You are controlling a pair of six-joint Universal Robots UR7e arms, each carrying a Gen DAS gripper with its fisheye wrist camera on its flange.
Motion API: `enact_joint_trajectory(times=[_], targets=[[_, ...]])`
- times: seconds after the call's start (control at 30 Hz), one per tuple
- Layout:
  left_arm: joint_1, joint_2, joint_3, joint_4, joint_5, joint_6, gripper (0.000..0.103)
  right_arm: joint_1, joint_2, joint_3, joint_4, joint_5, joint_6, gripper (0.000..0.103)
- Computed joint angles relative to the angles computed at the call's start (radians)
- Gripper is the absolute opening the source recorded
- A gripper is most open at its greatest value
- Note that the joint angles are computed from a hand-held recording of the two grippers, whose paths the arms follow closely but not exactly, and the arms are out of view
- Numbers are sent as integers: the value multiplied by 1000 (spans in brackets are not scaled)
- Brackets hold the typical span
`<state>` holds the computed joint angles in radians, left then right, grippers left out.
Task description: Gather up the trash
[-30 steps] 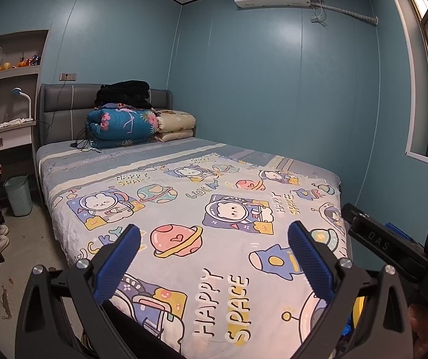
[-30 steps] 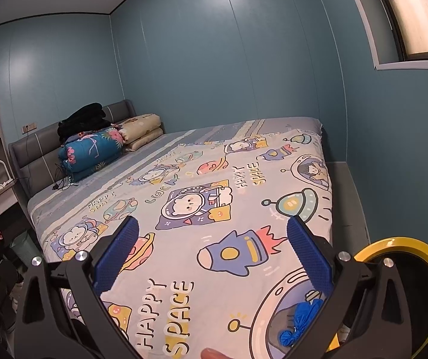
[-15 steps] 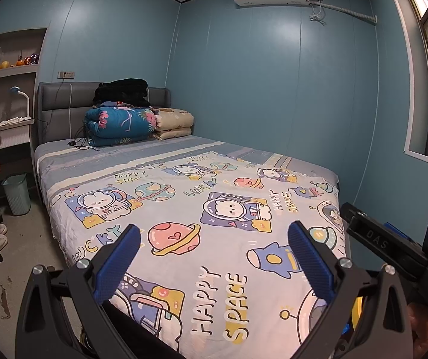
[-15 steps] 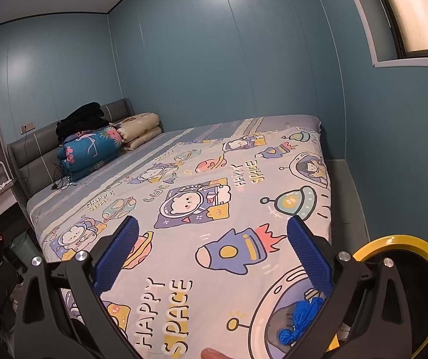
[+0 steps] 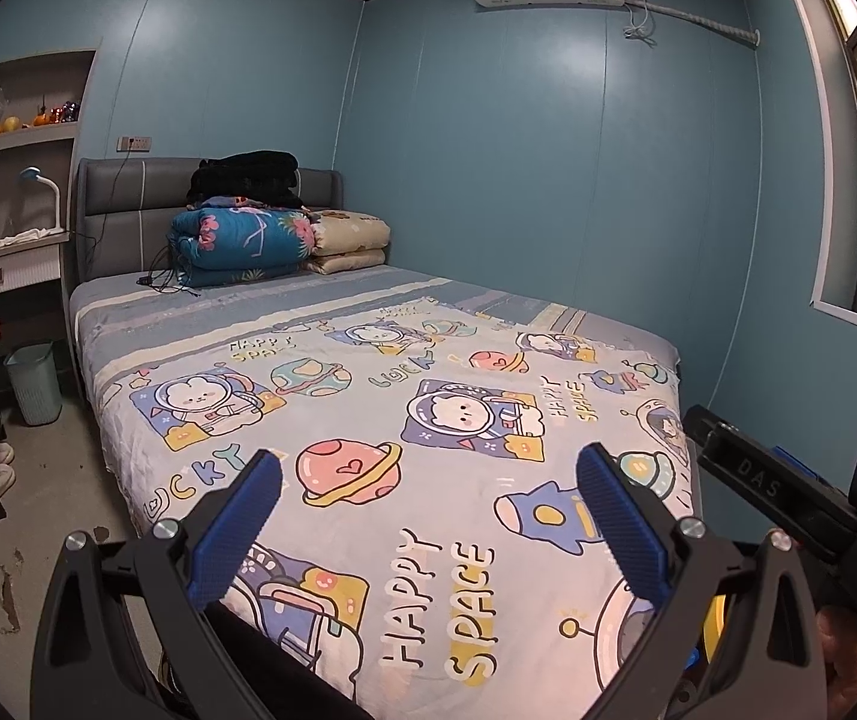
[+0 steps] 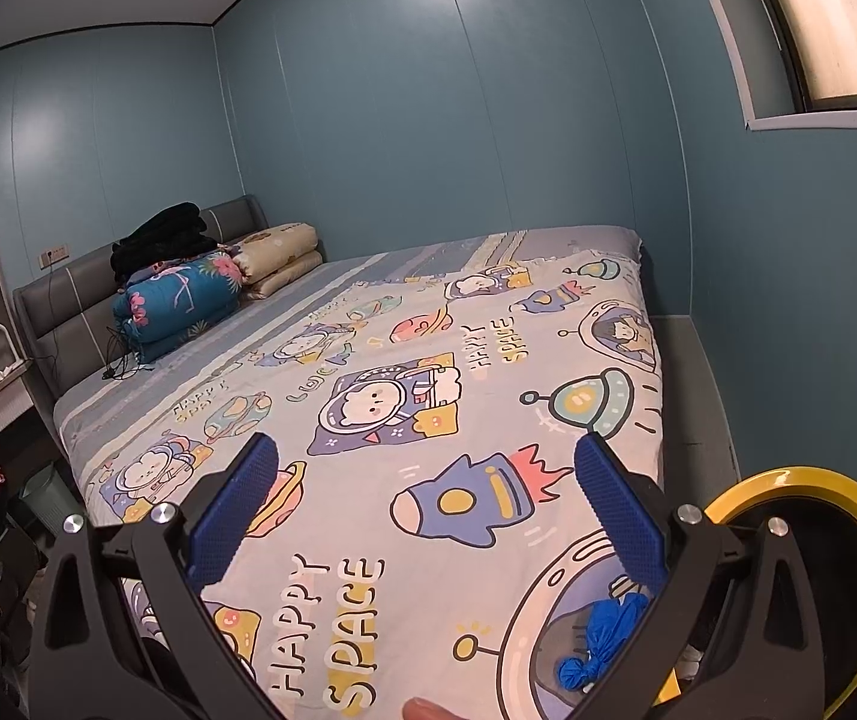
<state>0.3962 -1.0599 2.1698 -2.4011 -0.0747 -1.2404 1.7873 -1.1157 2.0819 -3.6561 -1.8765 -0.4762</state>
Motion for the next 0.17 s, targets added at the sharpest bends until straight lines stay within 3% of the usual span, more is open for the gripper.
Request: enact_joint_trajectory(times=[0.17], targets=[[-1, -4, -2, 26, 3, -16, 95, -2, 1, 1, -2, 1, 0, 95]])
